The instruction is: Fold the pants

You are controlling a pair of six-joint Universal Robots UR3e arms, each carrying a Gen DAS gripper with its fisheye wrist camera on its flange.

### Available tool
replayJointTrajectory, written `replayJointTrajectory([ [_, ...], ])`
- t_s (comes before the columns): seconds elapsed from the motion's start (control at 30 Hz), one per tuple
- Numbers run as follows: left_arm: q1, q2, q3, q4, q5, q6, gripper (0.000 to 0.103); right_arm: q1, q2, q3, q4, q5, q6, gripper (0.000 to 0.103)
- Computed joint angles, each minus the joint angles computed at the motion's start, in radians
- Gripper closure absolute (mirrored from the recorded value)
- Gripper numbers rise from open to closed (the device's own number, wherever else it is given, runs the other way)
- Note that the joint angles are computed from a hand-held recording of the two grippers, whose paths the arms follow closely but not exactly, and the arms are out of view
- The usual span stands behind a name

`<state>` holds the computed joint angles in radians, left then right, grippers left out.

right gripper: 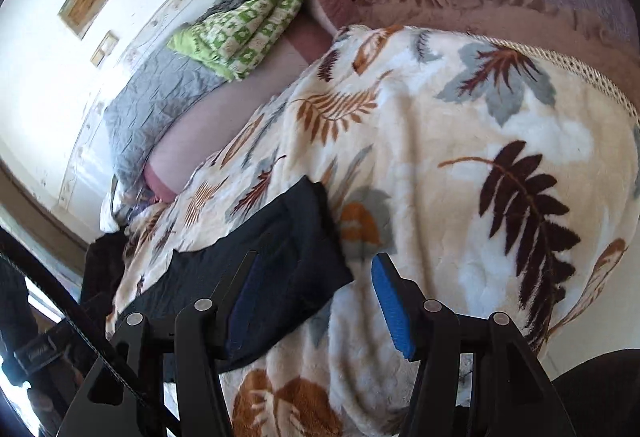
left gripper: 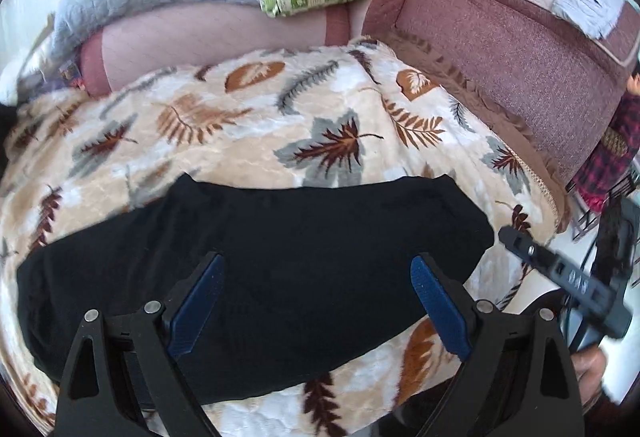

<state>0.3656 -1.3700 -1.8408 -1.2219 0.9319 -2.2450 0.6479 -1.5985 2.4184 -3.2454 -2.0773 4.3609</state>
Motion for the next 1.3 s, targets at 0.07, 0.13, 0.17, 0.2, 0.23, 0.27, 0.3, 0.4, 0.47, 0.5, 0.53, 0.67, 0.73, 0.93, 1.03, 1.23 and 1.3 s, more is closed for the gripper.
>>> replayJointTrajectory([
  [0.07,-0.027,-0.07,0.087,-0.071,-0.015,-0.034,0.01,0.051,0.023,-0.037,0.027,-0.05,0.006,0.041],
  [0.13,-0.064,-0.147,0.181,-0.112,-0.035,-0.07,0.01,0.062,0.061,-0.051,-0.006,-0.024,0.0,0.041],
  [0.17,-0.083,-0.179,0.22,-0.122,-0.041,-0.089,0.012,0.049,0.079,-0.045,-0.046,0.015,-0.01,0.041],
  [0.2,-0.11,-0.219,0.264,-0.126,-0.045,-0.116,0.015,0.035,0.096,-0.041,-0.079,0.054,-0.019,0.041],
  [0.23,-0.145,-0.275,0.332,-0.146,-0.052,-0.137,0.016,0.031,0.108,-0.036,-0.1,0.074,-0.02,0.041],
  [0.27,-0.168,-0.309,0.373,-0.16,-0.052,-0.144,0.016,0.022,0.121,-0.036,-0.113,0.099,-0.021,0.041],
  [0.3,-0.206,-0.354,0.422,-0.16,-0.044,-0.16,0.016,0.017,0.128,-0.033,-0.121,0.111,-0.018,0.041],
  [0.4,-0.342,-0.473,0.529,-0.076,0.038,-0.206,0.016,-0.026,0.145,-0.005,-0.172,0.164,-0.01,0.041],
  [0.47,-0.432,-0.555,0.61,-0.049,0.1,-0.203,0.016,-0.063,0.156,0.02,-0.211,0.209,-0.005,0.041],
  [0.5,-0.47,-0.597,0.657,-0.052,0.124,-0.196,0.016,-0.088,0.162,0.03,-0.224,0.238,-0.006,0.041],
  [0.53,-0.518,-0.658,0.73,-0.079,0.153,-0.177,0.016,-0.106,0.166,0.039,-0.237,0.259,-0.007,0.041],
  [0.67,-0.623,-0.805,0.895,-0.132,0.241,-0.12,0.016,-0.132,0.172,0.021,-0.225,0.263,-0.026,0.04],
  [0.73,-0.655,-0.866,0.961,-0.162,0.261,-0.089,0.017,-0.131,0.175,0.0,-0.197,0.251,-0.027,0.039],
  [0.93,-0.707,-1.004,1.136,-0.291,0.331,-0.024,0.017,-0.14,0.2,-0.052,-0.18,0.252,-0.044,0.04],
  [1.03,-0.706,-0.993,1.082,-0.239,0.338,0.009,0.017,-0.145,0.206,-0.044,-0.215,0.261,-0.041,0.04],
  [1.23,-0.676,-1.019,1.138,-0.316,0.321,0.074,0.017,-0.154,0.224,0.056,-0.373,0.322,0.002,0.041],
  [1.3,-0.68,-1.016,1.122,-0.304,0.32,0.077,0.018,-0.167,0.221,0.042,-0.343,0.333,-0.008,0.041],
])
